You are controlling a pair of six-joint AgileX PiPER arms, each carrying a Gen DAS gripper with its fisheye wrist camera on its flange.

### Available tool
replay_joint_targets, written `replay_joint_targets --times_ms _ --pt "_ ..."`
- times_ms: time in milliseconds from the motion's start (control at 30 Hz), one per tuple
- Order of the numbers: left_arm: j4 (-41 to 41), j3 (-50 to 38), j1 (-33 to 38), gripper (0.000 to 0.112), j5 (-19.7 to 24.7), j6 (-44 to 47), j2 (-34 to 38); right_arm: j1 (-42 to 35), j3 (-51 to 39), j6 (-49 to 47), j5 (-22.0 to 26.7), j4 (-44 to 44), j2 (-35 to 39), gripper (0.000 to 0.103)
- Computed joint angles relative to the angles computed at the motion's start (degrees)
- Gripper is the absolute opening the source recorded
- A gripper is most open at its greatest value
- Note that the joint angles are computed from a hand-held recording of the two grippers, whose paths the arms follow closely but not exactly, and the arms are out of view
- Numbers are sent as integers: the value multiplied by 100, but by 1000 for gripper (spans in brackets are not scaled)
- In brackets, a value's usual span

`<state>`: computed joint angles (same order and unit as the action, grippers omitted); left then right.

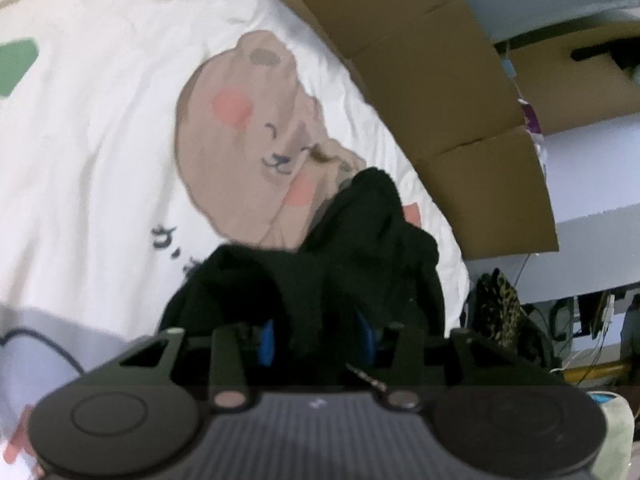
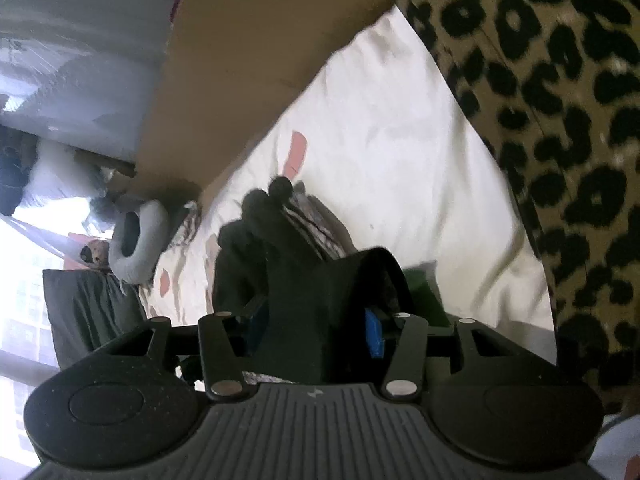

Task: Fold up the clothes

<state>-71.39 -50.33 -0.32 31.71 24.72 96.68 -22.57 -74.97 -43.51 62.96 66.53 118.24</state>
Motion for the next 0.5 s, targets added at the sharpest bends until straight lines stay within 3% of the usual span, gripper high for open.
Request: replay_joint_targets --times_ms 200,333,500 --pt "-304 -19 52 47 -61 327 137 87 13 32 29 55 115 64" --pt "-812 -228 162 47 81 898 301 242 -284 136 11 88 283 65" --pt "-648 -730 231 48 174 976 626 344 -965 399 130 217 630 70"
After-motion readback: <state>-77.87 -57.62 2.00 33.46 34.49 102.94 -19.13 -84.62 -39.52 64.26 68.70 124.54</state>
